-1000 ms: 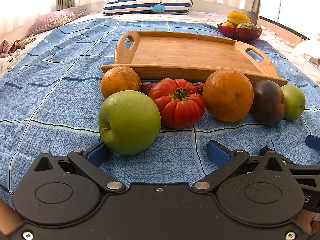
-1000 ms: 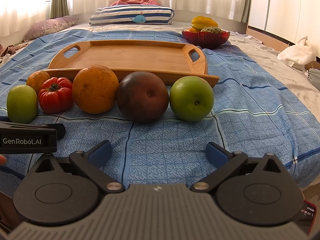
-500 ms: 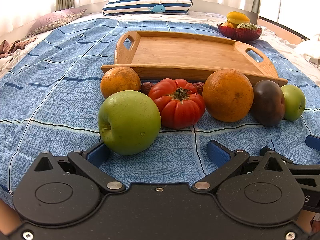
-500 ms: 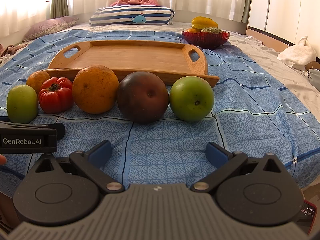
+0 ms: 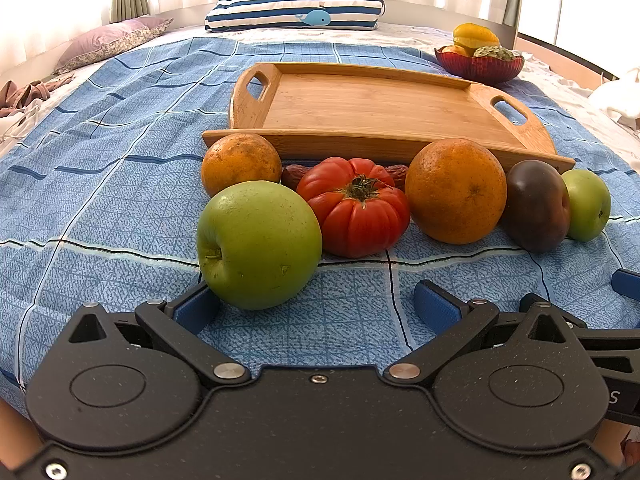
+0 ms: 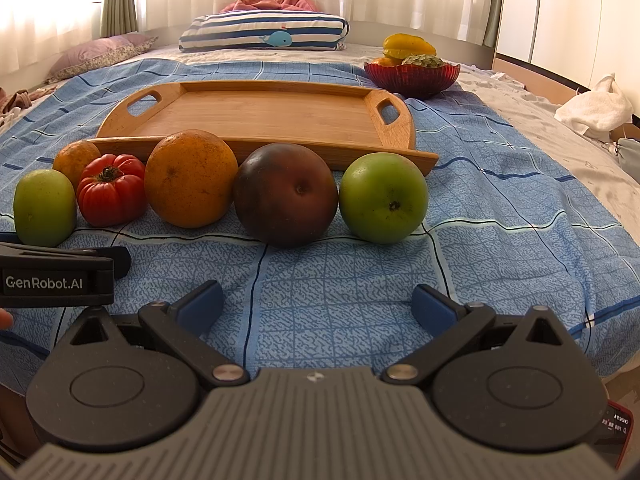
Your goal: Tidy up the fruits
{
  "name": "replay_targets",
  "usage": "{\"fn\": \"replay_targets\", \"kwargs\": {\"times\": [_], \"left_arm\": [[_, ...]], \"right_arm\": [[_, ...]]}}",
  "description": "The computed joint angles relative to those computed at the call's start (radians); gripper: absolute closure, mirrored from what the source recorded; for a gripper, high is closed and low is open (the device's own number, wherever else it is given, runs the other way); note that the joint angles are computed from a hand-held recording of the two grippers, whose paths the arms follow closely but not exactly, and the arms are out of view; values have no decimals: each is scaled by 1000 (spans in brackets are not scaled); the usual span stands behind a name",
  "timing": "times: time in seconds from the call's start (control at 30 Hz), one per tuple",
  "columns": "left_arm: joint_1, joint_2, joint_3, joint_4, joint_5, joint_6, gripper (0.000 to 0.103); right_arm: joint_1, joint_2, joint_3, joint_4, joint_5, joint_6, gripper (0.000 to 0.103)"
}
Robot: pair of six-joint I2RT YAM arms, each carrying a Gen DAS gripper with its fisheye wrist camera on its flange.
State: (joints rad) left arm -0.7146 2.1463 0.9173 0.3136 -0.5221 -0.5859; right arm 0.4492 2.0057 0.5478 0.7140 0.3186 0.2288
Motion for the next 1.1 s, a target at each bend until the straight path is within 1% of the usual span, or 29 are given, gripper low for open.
{"fn": "replay_targets", "kwargs": {"times": [0.8,0.9,0.97,1.03,1.1], "left_arm": [[4,8,2,8,-4,9,0],[-9,-7,16,-34,-19,-5,0],[-3,-5,21,-38,-14,-6,0],[-4,-2,20,-31,-12,-3,0],[-2,2,7,2,-15,14,0]], "right_arm": [[11,-4,-11,16,16,1,0],[11,4,-23,46,14,-5,0],[8,7,-26,58,9,-8,0],[5,30,-41,115,6,-21,0],[3,50,-47,155,5,-31,0]]}}
